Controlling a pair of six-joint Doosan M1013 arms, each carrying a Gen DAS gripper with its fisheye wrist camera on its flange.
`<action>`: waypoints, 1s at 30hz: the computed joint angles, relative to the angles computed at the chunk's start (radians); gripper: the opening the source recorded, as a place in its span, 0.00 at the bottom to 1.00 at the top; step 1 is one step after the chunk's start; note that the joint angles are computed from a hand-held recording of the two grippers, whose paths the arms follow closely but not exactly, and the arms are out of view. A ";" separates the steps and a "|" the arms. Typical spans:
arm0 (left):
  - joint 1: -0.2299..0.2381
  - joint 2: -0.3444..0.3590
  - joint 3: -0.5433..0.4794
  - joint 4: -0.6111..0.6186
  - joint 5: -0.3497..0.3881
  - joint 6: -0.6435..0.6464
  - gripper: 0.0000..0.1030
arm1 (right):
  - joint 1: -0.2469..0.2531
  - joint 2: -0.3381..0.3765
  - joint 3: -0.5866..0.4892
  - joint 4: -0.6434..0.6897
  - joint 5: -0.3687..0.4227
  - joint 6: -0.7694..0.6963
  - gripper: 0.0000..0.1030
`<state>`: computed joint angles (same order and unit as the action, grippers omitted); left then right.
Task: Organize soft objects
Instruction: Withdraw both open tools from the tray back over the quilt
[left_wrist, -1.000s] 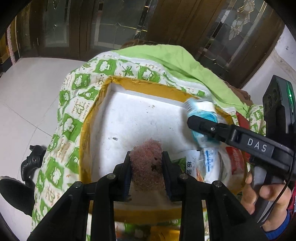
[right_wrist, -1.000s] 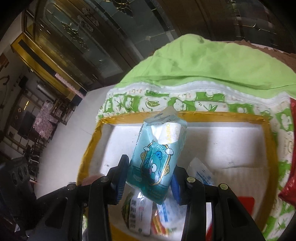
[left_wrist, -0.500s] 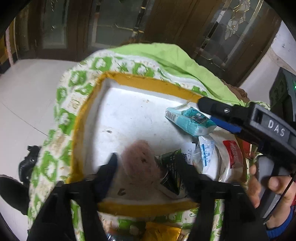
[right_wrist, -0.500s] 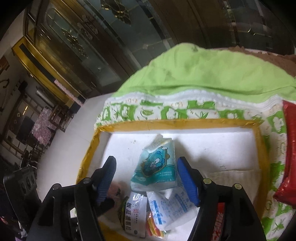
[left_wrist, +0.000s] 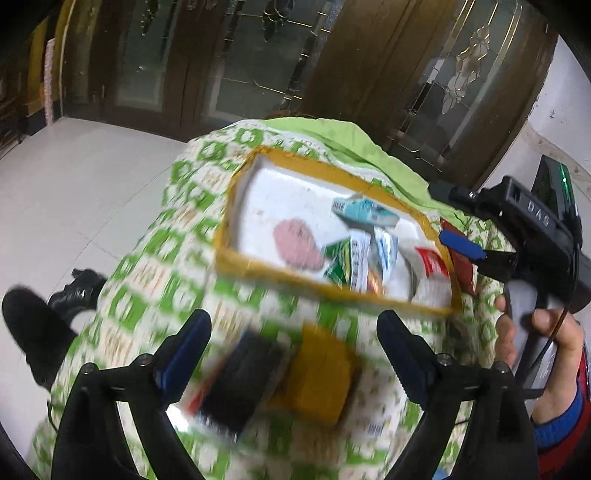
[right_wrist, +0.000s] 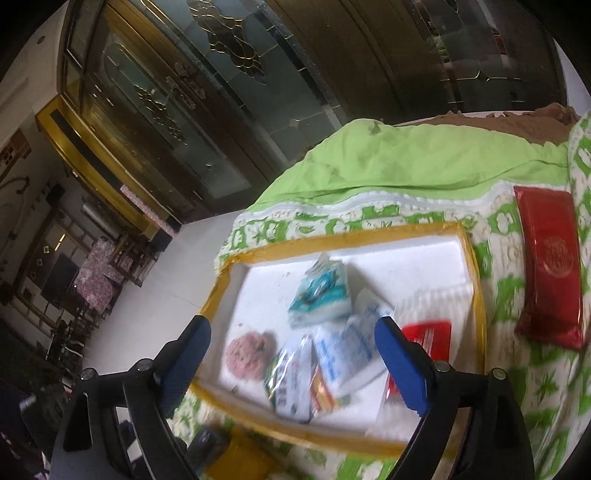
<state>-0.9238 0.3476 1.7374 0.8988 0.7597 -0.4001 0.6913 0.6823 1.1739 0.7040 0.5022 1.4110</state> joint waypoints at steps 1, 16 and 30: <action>-0.008 0.000 0.004 0.000 0.006 -0.011 0.88 | 0.002 -0.012 0.022 0.032 -0.007 -0.031 0.90; -0.095 -0.019 0.061 0.003 0.052 -0.152 0.88 | 0.009 -0.130 0.279 0.465 0.048 -0.393 0.91; -0.124 -0.002 0.046 -0.031 0.088 -0.097 0.88 | 0.005 -0.176 0.371 0.546 0.065 -0.458 0.92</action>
